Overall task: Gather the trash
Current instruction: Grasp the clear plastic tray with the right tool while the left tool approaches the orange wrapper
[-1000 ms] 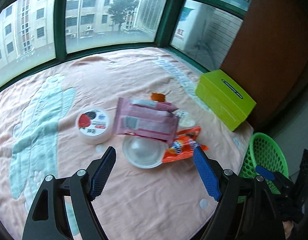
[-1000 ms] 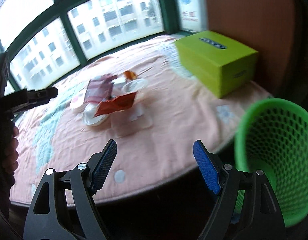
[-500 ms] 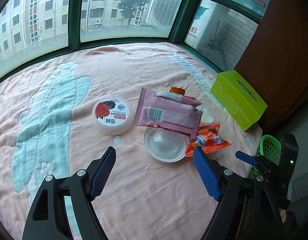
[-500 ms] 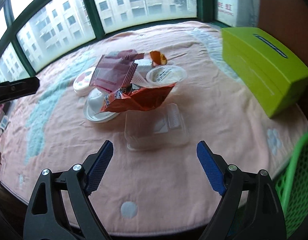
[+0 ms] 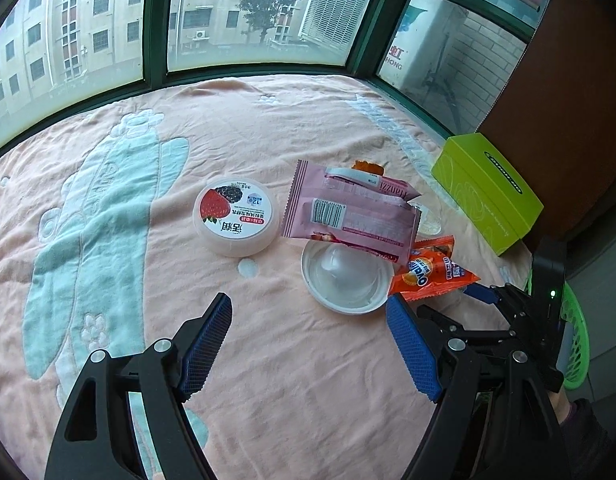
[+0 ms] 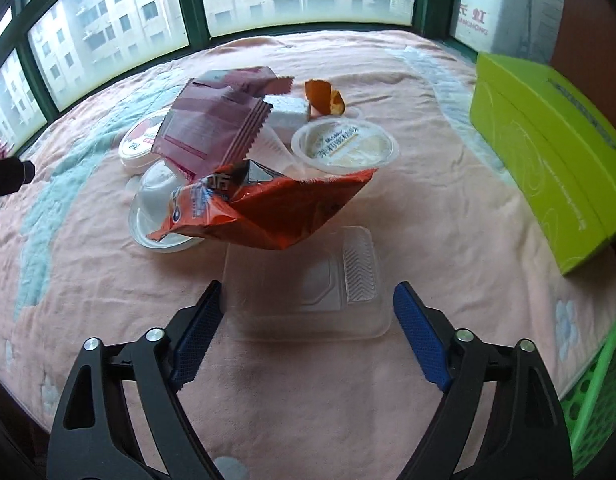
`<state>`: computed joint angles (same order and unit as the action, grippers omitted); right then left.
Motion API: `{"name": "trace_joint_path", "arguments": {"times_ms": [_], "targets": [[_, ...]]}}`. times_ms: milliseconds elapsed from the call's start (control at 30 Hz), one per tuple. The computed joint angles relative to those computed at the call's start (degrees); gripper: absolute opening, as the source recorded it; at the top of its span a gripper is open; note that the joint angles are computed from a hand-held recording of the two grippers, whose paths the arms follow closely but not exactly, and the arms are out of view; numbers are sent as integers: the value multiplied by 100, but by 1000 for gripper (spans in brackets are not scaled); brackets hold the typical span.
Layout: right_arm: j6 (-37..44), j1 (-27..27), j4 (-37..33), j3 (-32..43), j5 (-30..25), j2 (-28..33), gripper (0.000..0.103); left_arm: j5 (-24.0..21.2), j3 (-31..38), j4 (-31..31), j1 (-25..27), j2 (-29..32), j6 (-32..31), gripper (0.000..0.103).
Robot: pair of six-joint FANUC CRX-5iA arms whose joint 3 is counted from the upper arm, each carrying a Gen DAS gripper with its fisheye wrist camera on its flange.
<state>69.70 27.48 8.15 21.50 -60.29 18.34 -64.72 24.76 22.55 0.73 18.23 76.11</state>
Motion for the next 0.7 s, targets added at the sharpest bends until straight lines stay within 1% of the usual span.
{"name": "trace_joint_path", "arguments": {"times_ms": [300, 500, 700], "targets": [[-269, 9, 8, -383, 3, -452, 81, -29, -68, 71, -152, 14, -239, 77], [-608, 46, 228, -899, 52, -970, 81, -63, -108, 203, -302, 34, -395, 77], [-1065, 56, 455, -1395, 144, -1513, 81, -213, 8, 343, -570, 196, -484, 76]]}}
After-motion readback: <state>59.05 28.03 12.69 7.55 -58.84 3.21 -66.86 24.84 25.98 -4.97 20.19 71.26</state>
